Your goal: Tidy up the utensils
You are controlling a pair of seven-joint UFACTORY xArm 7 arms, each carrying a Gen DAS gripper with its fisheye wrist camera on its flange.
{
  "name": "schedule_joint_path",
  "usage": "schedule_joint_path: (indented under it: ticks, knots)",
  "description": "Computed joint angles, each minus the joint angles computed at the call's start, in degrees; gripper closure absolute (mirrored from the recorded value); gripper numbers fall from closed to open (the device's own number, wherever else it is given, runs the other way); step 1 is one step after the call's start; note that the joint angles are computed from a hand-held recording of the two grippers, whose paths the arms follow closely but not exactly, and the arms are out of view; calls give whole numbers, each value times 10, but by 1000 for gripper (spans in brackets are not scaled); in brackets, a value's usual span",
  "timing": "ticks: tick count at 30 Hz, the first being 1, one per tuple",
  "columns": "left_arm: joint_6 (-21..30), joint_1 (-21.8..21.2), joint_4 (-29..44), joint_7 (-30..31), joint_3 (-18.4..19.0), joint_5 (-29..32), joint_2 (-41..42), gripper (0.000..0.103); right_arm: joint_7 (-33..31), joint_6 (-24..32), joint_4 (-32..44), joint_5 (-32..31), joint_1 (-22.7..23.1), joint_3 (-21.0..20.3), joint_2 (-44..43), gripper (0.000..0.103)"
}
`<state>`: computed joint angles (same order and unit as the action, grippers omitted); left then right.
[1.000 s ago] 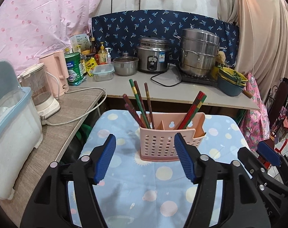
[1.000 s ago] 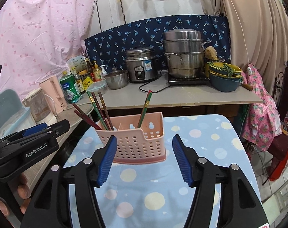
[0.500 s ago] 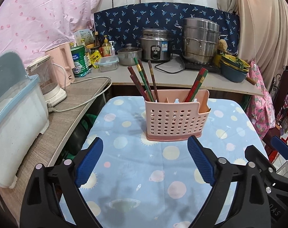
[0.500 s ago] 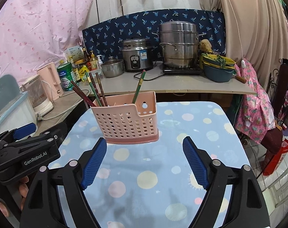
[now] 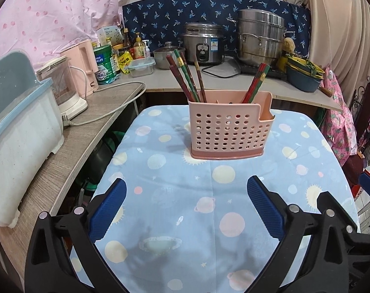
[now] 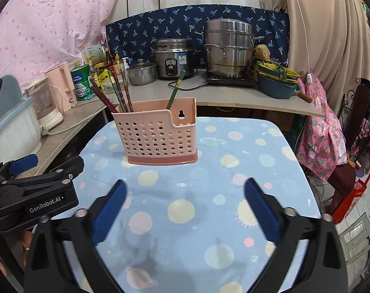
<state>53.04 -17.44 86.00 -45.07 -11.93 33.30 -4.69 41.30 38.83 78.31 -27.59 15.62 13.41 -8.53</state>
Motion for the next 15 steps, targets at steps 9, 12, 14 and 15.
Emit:
schedule_joint_path:
  ticks: [9,12,14,15]
  knots:
    - [9,1,-16,-10,-4,1,-7,8,18,-4,-28,0,-2,3,-10,6]
    - [12,0,-16,-11,-5,6,-7,8,23,-4,-34,-3,-3,5,-11,6]
    - [16,-2,-16,-12,-7,11,-6,8,28,-1,-38,-6,-3,7,-13,6]
    - [18,-3,-16,-14,-8,16,-5,8,30,-1,-41,-7,-3,7,-15,6]
